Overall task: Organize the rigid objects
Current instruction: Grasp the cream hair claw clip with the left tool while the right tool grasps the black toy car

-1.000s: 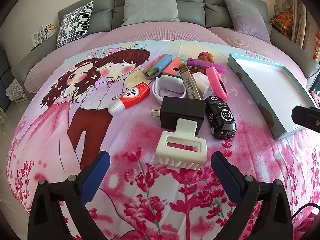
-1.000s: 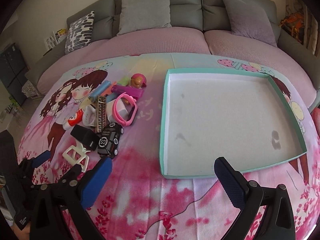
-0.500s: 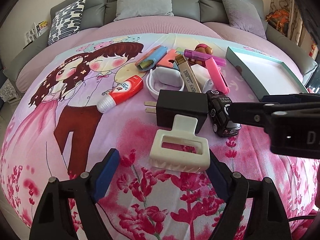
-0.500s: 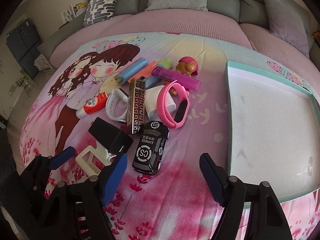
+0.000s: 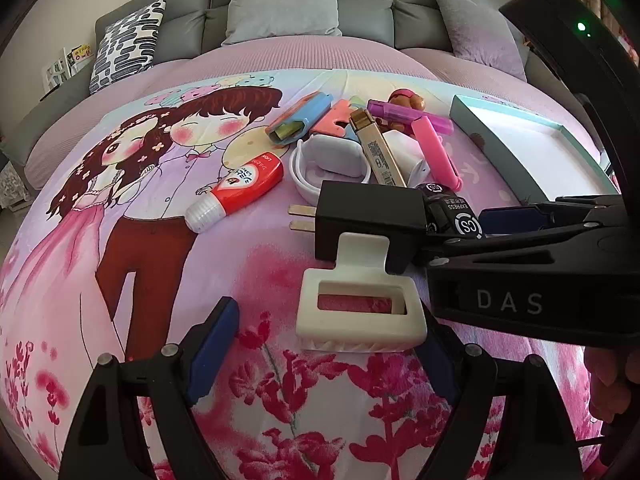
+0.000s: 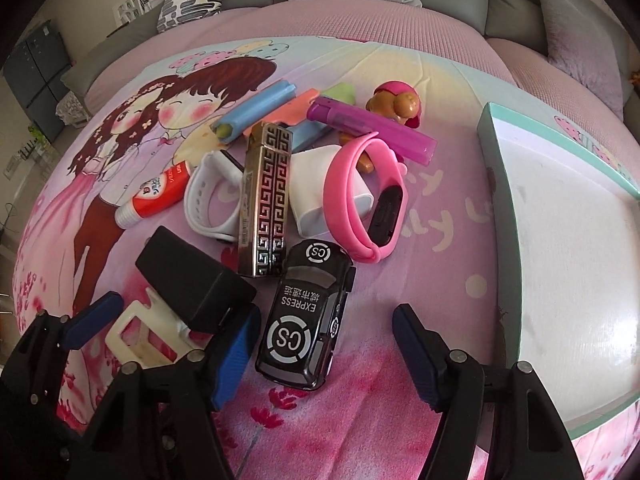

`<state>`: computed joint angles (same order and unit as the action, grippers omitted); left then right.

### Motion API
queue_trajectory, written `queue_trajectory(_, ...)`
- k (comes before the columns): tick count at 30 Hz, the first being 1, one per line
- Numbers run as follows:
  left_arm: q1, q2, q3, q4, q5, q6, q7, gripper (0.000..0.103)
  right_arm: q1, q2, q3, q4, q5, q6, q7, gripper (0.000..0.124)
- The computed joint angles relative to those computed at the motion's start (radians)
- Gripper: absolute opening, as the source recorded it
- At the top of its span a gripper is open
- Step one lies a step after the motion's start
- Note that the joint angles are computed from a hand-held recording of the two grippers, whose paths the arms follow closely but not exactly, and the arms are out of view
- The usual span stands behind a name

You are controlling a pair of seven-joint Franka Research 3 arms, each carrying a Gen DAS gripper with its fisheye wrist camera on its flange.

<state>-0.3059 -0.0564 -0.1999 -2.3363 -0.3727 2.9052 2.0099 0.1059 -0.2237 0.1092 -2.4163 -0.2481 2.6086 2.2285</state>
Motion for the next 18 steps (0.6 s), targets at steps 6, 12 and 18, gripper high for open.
queue_trajectory(6, -0.005, -0.006, 0.003, 0.006, -0.044, -0.023, 0.048, 0.069, -0.010, -0.003, 0.005, -0.009, -0.025, 0.022, 0.032, 0.068)
queue_trajectory(12, -0.010, -0.016, 0.007, 0.008, -0.076, -0.046, 0.093, 0.052, -0.010, -0.012, 0.005, -0.017, -0.028, 0.024, 0.036, 0.060)
queue_trajectory(18, -0.008, -0.028, 0.007, 0.004, -0.037, -0.067, 0.063, 0.052, -0.006, -0.035, 0.000, -0.036, 0.010, 0.027, 0.008, 0.049)
